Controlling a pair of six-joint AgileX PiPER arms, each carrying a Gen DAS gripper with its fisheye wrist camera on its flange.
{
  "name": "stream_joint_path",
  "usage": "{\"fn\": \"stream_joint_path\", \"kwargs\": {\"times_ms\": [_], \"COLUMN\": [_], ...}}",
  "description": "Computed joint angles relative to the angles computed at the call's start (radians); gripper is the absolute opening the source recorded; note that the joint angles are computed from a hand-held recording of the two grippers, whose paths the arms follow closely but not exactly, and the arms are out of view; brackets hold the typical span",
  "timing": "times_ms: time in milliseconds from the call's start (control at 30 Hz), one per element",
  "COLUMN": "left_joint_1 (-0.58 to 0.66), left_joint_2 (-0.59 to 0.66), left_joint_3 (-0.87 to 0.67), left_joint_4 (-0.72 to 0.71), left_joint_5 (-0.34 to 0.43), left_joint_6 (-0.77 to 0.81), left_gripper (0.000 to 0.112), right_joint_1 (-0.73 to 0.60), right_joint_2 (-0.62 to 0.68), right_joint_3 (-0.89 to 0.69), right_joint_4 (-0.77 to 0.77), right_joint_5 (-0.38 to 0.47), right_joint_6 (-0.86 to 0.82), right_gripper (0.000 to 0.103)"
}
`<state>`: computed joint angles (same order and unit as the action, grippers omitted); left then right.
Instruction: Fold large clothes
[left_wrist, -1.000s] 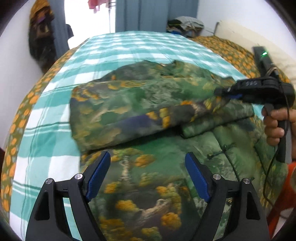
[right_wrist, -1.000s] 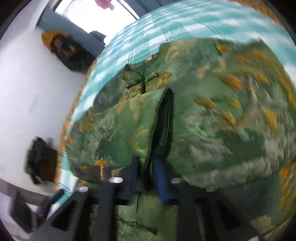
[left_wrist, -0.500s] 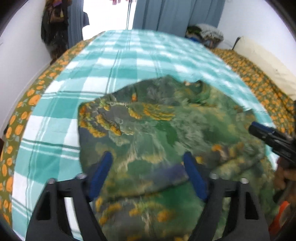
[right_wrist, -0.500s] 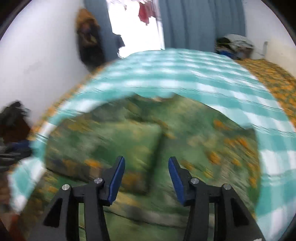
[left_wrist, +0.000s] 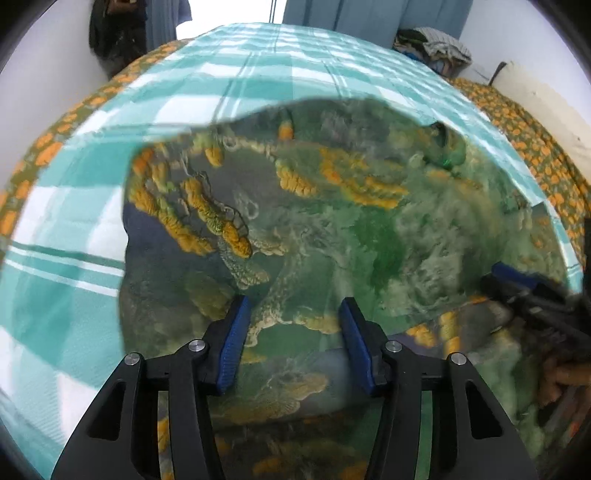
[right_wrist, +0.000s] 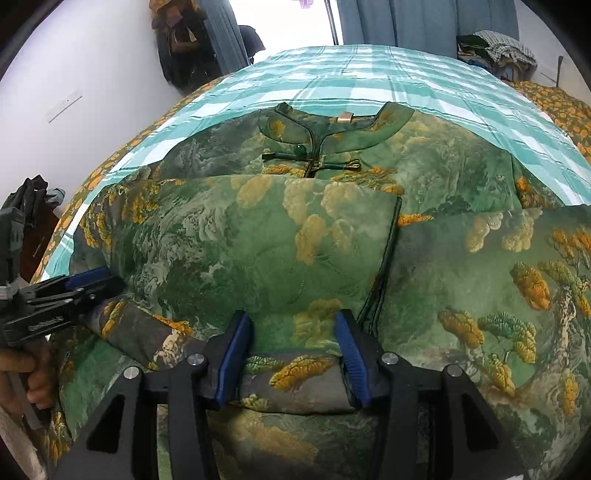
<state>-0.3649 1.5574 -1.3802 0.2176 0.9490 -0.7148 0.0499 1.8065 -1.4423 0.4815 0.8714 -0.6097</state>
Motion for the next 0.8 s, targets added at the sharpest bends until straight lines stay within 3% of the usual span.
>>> {"fn": "stream_joint_path", "kwargs": {"times_ms": [100, 300, 433, 533, 700, 800], "left_joint_1": [0.018, 0.110, 0.185, 0.194, 0.193, 0.176], "left_joint_2": [-0.005, 0.160, 0.251, 0.217, 0.203, 0.185], "left_joint_3": [-0.121, -0.309, -0.241, -0.088, -0.063, -0.086], "left_joint_4": [-0.002, 0.024, -0.051, -0.042, -0.037, -0.009], "left_joint_5": [0.030, 0.038, -0.020, -0.183, -0.212, -0.163], "left_joint_6": [0.026, 0.036, 0.031, 0.030, 0.043, 0.028], "left_gripper": [0.076, 0.081, 0.082, 0.087, 0.090, 0.090], "right_joint_1": [0.004, 0.022, 0.017, 0.016, 0.025, 0.025], "right_joint_2": [-0.001, -0.016, -0.029, -0.036, -0.043, -0.045], "right_joint_3": [0.006, 0.034, 0.056, 0.069, 0.087, 0.091], "right_joint_4": [0.007, 0.007, 0.024, 0.037, 0.034, 0.039], "right_joint_5": [-0.013, -0.049, -0.058, -0.067, -0.092, -0.096], "right_joint_6": [-0.006, -0.004, -0.021, -0.036, -0.043, -0.046], "right_gripper": [0.050, 0.050, 0.050, 0.050, 0.050, 0.050]}}
